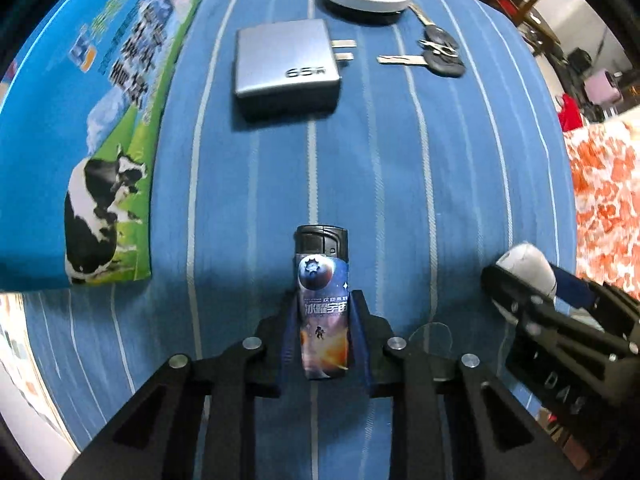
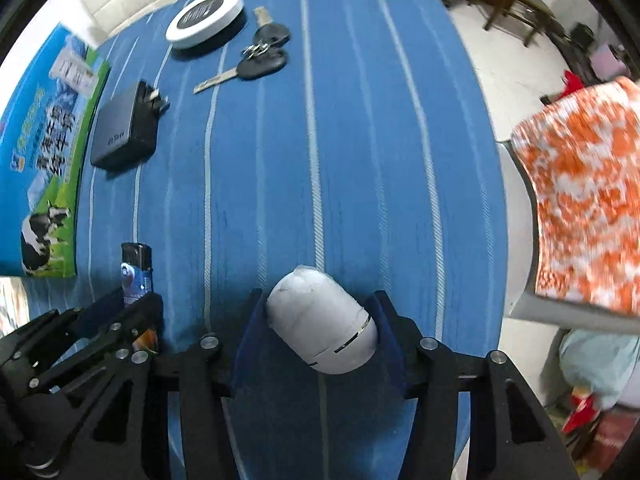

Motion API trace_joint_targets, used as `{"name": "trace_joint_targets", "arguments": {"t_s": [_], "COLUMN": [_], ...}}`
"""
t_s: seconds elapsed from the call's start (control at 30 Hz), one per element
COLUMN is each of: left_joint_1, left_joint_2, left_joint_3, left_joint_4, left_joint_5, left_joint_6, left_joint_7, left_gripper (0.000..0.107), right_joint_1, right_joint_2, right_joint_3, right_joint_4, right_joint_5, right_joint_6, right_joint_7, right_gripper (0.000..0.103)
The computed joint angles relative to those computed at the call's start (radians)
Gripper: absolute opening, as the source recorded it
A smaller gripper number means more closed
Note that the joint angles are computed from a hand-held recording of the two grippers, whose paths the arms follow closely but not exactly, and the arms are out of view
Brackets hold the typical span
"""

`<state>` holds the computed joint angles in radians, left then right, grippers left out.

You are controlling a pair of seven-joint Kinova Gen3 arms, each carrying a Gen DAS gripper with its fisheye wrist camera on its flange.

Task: Organize rigid objects
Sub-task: 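Lift the cylinder and earbud case over the blue box with both tools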

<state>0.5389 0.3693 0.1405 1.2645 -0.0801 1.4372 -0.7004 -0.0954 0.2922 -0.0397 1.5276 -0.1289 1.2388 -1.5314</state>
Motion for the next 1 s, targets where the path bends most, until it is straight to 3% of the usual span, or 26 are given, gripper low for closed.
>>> {"name": "trace_joint_targets", "arguments": {"t_s": [0.23, 0.5, 0.73, 1.0], "left_joint_1": [0.037, 0.031, -0.022, -0.074], "left_joint_2": [0.006, -0.075, -0.136, -0.23], "left_joint_3": [0.007, 0.011, 0.011, -0.001], "left_joint_4": [-0.055, -0.042, -0.112, -0.168], "left_joint_5": [-0.039, -0.063, -0.085, -0.167], "left_joint_6": [0.01, -0.025, -0.01, 0.052], "left_joint_7": [-0.029, -0.083, -0.151, -0.215], "left_gripper": [0.022, 0.022, 0.022, 0.022], "right_joint_1": [0.027, 0.036, -0.011, -0.14], "right_joint_2": [-0.06, -0.133, -0.192, -0.196], "right_joint_3": [0.017, 0.025, 0.0, -0.066], "right_joint_4": [0.0, -0.059, -0.152, -0.289], "right_joint_5": [-0.007, -0.009, -0.011, -0.03], "right_joint_6": [0.007, 0.066, 0.125, 0.153], "right_joint_7": [-0.023, -0.065, -0.132, -0.254], "right_gripper": [0.056, 0.056, 0.056, 0.056]}}
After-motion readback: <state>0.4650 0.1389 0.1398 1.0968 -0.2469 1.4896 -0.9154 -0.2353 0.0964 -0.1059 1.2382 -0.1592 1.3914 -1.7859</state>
